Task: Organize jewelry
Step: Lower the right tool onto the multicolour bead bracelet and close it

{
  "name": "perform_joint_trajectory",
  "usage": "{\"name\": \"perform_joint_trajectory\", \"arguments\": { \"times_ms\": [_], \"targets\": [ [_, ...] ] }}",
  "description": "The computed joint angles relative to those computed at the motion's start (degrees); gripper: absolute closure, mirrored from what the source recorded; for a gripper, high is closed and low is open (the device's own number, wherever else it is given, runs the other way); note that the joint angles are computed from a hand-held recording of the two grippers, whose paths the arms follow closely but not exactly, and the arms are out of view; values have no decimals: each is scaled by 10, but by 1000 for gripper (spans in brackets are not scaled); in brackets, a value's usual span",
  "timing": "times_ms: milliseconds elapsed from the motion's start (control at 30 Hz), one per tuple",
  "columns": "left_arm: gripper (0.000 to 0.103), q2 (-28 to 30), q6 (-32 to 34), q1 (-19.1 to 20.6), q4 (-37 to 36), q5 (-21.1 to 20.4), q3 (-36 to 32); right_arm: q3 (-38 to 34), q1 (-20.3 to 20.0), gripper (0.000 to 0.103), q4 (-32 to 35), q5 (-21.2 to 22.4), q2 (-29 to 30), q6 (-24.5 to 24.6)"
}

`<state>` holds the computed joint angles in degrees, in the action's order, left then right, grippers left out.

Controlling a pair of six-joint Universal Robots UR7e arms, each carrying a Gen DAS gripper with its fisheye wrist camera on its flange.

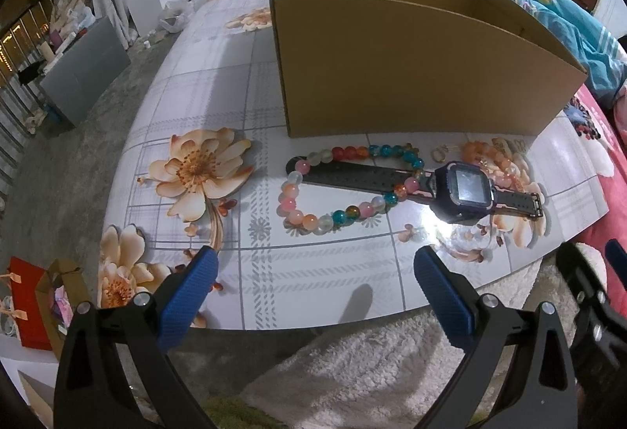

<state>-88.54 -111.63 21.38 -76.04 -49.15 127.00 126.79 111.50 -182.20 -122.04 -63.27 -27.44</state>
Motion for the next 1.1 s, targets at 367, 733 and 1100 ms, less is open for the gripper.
{"name": "perform_joint_trajectory", "arguments": {
  "times_ms": [367, 733, 1100],
  "targets": [
    [5, -202, 79, -52, -84, 106, 119, 21, -15, 7, -38, 156, -20, -10],
    [5, -344, 242, -57, -151, 124, 168, -24, -18, 32, 113, 273, 3, 23],
    [25, -282, 359, -33, -171, 119, 161, -151, -6, 86, 310, 248, 73, 18]
  ]
}}
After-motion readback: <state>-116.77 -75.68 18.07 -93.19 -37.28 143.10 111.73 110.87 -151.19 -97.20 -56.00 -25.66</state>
